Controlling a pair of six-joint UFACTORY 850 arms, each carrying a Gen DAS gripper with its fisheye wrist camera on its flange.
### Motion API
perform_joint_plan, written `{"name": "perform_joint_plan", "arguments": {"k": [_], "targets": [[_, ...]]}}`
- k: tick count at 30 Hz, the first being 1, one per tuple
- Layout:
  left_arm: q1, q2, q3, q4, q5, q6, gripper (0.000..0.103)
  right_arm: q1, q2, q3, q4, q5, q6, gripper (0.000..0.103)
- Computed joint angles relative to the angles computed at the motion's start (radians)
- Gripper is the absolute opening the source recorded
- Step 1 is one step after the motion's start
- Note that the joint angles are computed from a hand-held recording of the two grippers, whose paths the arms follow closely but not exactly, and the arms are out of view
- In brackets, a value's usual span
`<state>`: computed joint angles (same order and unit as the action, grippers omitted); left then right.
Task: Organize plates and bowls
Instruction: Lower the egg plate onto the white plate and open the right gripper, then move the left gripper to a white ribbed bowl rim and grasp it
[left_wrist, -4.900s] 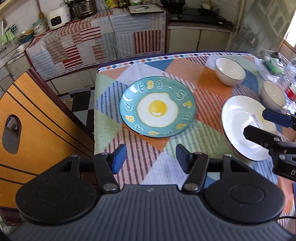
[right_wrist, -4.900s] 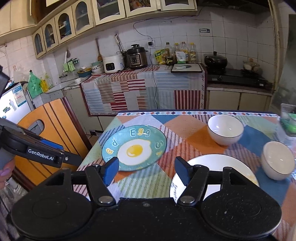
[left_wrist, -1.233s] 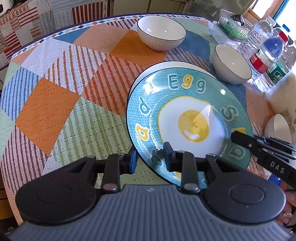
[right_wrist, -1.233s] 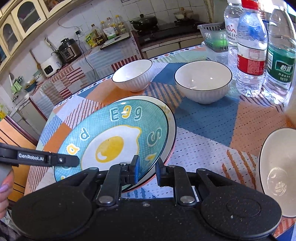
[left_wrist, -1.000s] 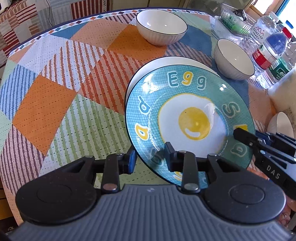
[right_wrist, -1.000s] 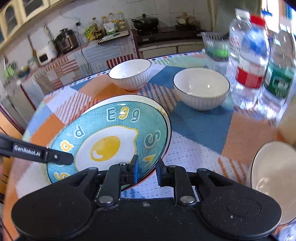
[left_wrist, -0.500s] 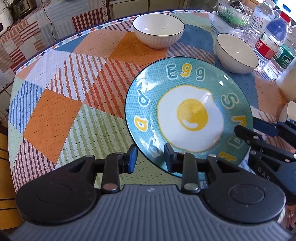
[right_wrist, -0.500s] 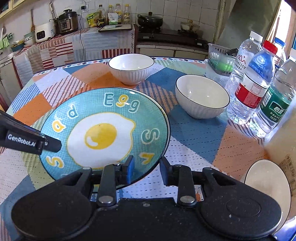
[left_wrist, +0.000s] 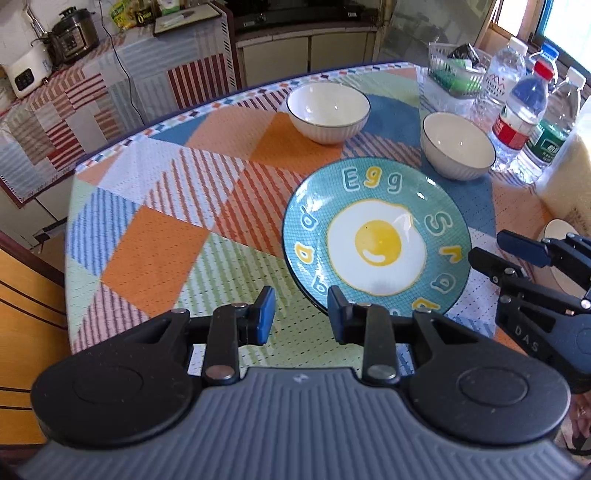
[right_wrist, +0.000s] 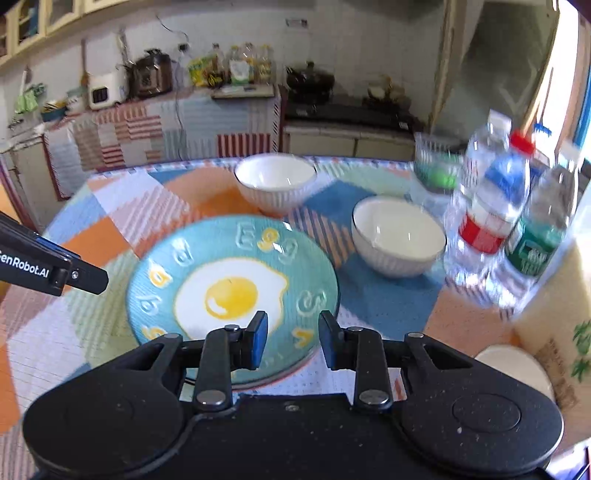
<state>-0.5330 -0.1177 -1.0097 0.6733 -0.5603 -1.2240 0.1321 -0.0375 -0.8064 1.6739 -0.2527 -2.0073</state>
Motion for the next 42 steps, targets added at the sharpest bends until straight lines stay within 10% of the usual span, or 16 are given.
{"name": "perform_joint_plan", "arguments": {"k": [17,19,24,42], "targets": [[0.05,-0.018,-0.118,-0.137,-0.051,0.236,0.054,-0.036,-0.041,-0.114,-0.129,-0.202,-0.053,0.079],[0.069,-0.048,-0.141,-0.142,-0.034,0.254,0.057,-0.033,-0.077,-0.14,-0.09,-0.218,-0.121,0.098],[0.122,-0.117,-0.189,-0.127,0.017,0.266,0.062,-0.008,-0.189,-0.232,0.005,-0.229,-0.26,0.099],[0.293,-0.443,-0.447,-0.301,0.222,0.384,0.06,0.057,-0.638,-0.739,-0.621,-0.25,0.731,0.099]]}}
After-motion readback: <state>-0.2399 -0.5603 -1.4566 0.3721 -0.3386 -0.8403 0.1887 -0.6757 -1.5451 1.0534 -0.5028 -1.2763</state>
